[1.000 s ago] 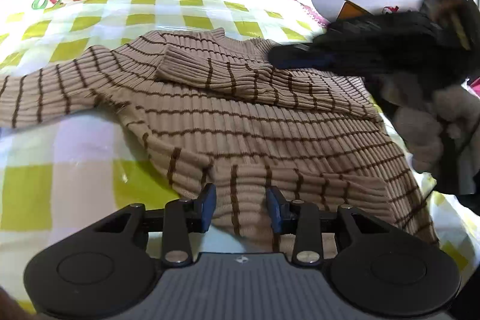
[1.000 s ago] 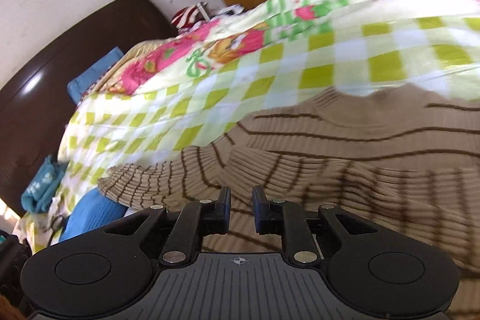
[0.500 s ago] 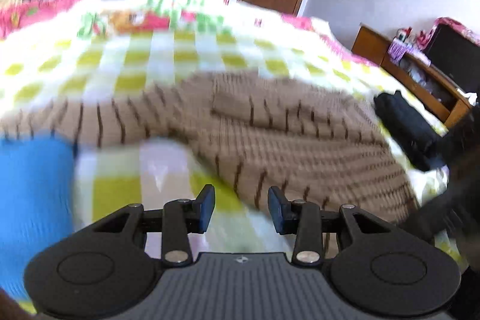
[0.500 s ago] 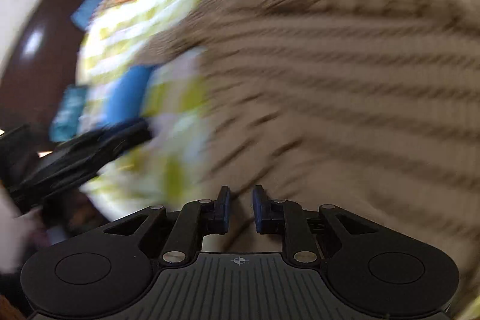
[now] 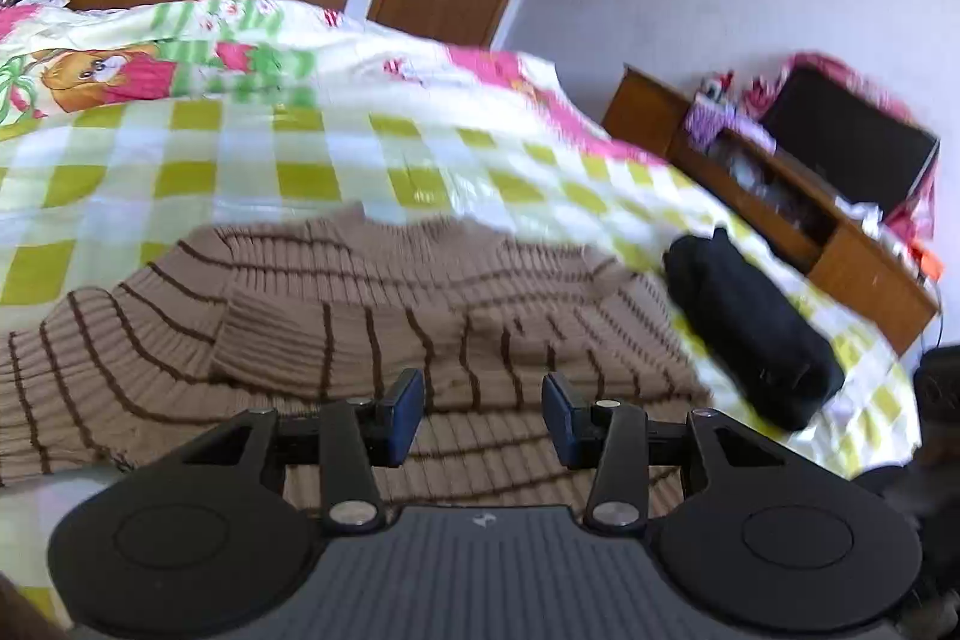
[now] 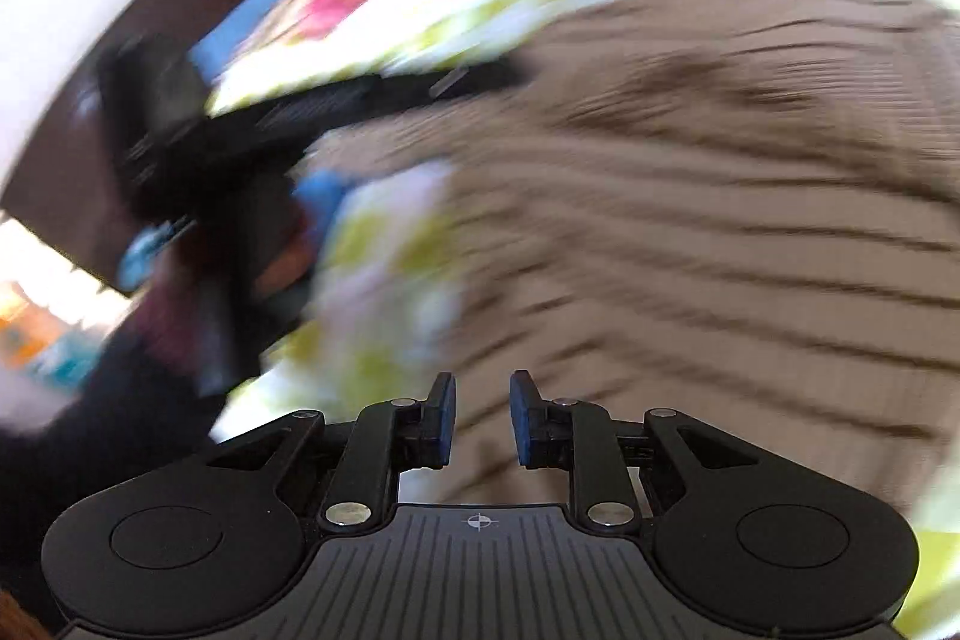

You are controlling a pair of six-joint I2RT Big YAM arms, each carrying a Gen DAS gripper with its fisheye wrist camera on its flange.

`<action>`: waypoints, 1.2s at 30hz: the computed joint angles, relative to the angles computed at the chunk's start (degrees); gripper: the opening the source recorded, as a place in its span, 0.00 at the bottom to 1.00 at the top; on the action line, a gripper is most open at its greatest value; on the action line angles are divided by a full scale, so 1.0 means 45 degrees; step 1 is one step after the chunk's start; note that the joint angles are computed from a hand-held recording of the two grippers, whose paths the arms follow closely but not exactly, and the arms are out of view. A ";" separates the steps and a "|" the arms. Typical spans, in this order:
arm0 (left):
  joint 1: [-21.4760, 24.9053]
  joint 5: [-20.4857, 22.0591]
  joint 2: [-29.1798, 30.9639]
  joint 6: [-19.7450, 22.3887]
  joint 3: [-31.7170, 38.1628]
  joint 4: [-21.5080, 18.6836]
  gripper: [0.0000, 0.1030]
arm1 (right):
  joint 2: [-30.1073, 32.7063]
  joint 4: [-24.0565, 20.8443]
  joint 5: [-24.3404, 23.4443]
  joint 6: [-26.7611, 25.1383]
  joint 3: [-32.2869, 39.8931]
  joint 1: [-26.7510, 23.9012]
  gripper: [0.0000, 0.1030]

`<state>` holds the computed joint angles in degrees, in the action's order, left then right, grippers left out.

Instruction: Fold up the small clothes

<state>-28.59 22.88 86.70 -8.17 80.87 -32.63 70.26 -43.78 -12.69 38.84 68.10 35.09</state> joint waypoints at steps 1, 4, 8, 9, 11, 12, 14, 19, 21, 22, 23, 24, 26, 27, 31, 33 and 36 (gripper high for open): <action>-0.0007 -0.0071 -0.0034 0.0140 -0.0020 -0.0151 0.54 | -0.0065 0.0354 0.0213 0.0335 -0.0310 -0.0137 0.21; 0.0077 -0.0296 -0.0193 0.0470 -0.0048 -0.0664 0.54 | 0.0281 0.0888 -0.0440 0.1541 -0.0980 -0.0438 0.21; 0.0232 -0.0354 -0.0164 0.0655 0.0125 -0.1065 0.54 | 0.0765 0.2572 -0.4231 0.3248 -0.1456 -0.0280 0.21; 0.0243 -0.0380 -0.0080 0.0737 0.0219 -0.1125 0.54 | 0.0820 0.3505 -0.5406 0.3946 -0.1608 -0.0064 0.21; 0.0153 -0.0694 0.0072 0.1014 0.0374 -0.1125 0.54 | 0.1118 0.4961 -0.7341 0.4713 -0.1497 0.0480 0.21; 0.0111 -0.0812 0.0140 0.1082 0.0407 -0.1000 0.54 | 0.1231 0.4729 -0.7601 0.4050 -0.1142 0.0762 0.21; 0.0103 -0.0732 0.0359 0.0971 0.0562 -0.0809 0.54 | 0.1150 0.3457 -0.7056 0.2080 -0.0416 0.1000 0.21; 0.0086 -0.1206 0.1055 0.0828 0.0939 0.0248 0.54 | 0.0133 0.0884 -0.4262 -0.0166 0.0188 -0.0394 0.21; 0.0164 -0.1426 0.1453 0.0508 0.1172 0.0513 0.54 | 0.0263 -0.0384 -0.1340 -0.1459 0.0973 -0.0964 0.27; 0.0215 -0.1526 0.1635 0.0381 0.1280 0.0531 0.54 | 0.0436 -0.0756 -0.0014 -0.2297 0.1333 -0.1265 0.28; 0.0268 -0.1632 0.1853 0.0286 0.1434 0.0490 0.54 | 0.0622 -0.0794 0.1218 -0.3108 0.1584 -0.1455 0.28; 0.0296 -0.1865 0.2009 0.0205 0.1519 0.0494 0.54 | 0.0889 -0.0657 0.2124 -0.3875 0.1800 -0.1698 0.28; 0.0386 -0.2271 0.2277 0.0005 0.1644 0.0447 0.54 | 0.1591 -0.0634 0.3097 -0.5193 0.2262 -0.2211 0.30; 0.0461 -0.2233 0.2409 -0.0102 0.1726 0.0340 0.54 | 0.1872 -0.0603 0.3403 -0.5589 0.2406 -0.2419 0.31; 0.0647 -0.2066 0.2792 -0.0068 0.1989 -0.0145 0.56 | 0.2545 -0.1206 0.3469 -0.7741 0.2681 -0.2970 0.33; 0.0641 -0.2030 0.2914 0.0265 0.2107 -0.0367 0.58 | 0.2680 -0.1286 0.2945 -0.8258 0.2577 -0.3099 0.39; 0.0596 -0.2128 0.2913 0.0662 0.2238 -0.0561 0.60 | 0.2592 -0.1384 0.2875 -0.9030 0.2450 -0.3180 0.43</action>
